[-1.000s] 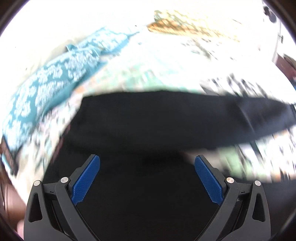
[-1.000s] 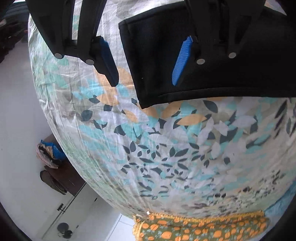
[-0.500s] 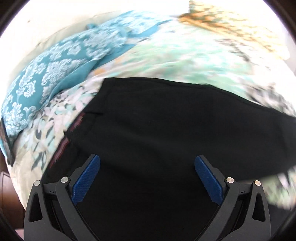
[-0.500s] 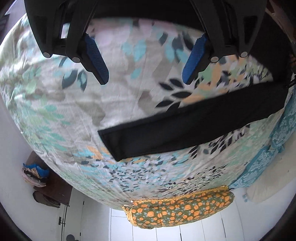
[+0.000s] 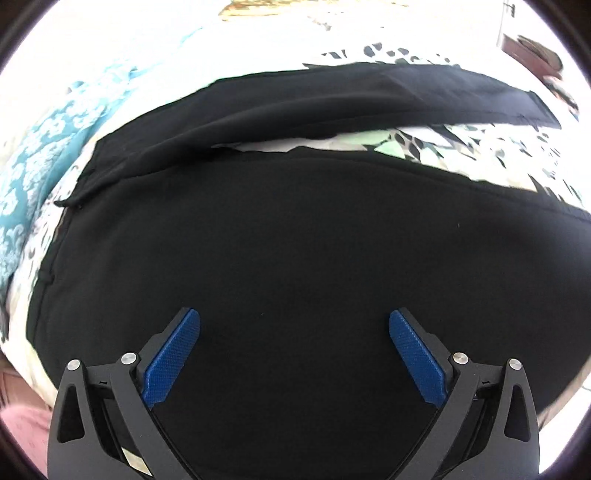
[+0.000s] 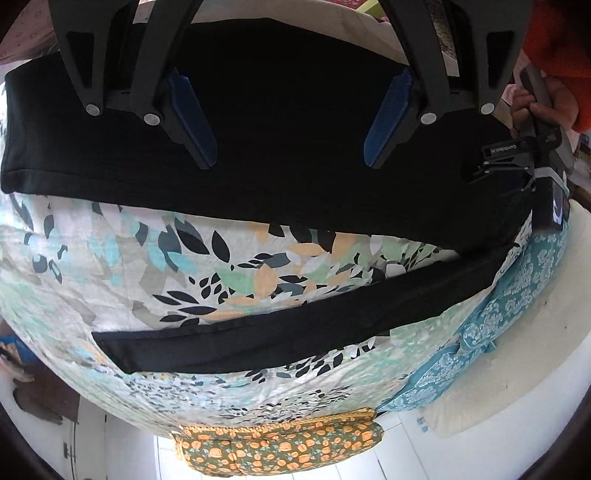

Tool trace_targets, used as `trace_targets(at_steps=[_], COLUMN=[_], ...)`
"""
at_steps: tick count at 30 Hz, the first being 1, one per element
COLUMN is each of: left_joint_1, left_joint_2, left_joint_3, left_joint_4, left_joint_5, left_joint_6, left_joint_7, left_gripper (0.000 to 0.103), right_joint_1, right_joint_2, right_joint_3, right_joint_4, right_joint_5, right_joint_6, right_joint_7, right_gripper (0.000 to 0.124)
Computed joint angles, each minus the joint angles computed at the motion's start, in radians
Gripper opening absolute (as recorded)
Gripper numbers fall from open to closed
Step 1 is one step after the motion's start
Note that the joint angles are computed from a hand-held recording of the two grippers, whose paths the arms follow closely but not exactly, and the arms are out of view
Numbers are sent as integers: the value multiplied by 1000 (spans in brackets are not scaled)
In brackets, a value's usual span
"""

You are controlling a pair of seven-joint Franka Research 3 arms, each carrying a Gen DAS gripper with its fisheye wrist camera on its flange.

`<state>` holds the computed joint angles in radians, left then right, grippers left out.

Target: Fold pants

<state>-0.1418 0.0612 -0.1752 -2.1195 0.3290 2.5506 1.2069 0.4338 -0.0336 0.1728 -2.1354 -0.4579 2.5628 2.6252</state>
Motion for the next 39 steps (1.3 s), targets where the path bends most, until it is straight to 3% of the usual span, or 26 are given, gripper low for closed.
trace_targets(at_steps=[4,14,21,24,26,28,33,35,39], left_joint_1=[45,67,51,41,42,45,52,47,41], left_joint_2=[-26,-45,-55,-40,-37,-30,11,12,-10], left_joint_3=[29,33,18,14,17,19,29,28,23], left_joint_4=[-32,-18,-34,-30,-33,-26,5,5,-20], left_joint_5=[-100,-14,-40,8,-7,-26,-3,18,38], left_joint_6=[-5,-105,-40,-45,-31,-30,-14,-13,-7], left_joint_7=[3,-163,-94,-98,-100,-87,-100,-128,-155], left_gripper=[103,103,102,103,103,103,103,103,103], right_joint_1=[-20,-88,-115,-178,-227,-272,-265,-267,-271], right_joint_2=[-44,-98,-135,-222,-311,-381,-367,-345,-278], right_joint_3=[-5,5,11,25,6,-17,-172,-201,-213], right_joint_4=[-52,-134,-171,-215,-274,-299,-259,-266,-269], right_joint_5=[-4,63,77,-17,-13,8,262,348,472], right_joint_6=[5,16,33,-6,-4,-65,-254,-255,-209], right_joint_7=[69,143,134,227,233,174,-226,-317,-468], right_gripper=[82,81,81,81,82,82,84,82,62])
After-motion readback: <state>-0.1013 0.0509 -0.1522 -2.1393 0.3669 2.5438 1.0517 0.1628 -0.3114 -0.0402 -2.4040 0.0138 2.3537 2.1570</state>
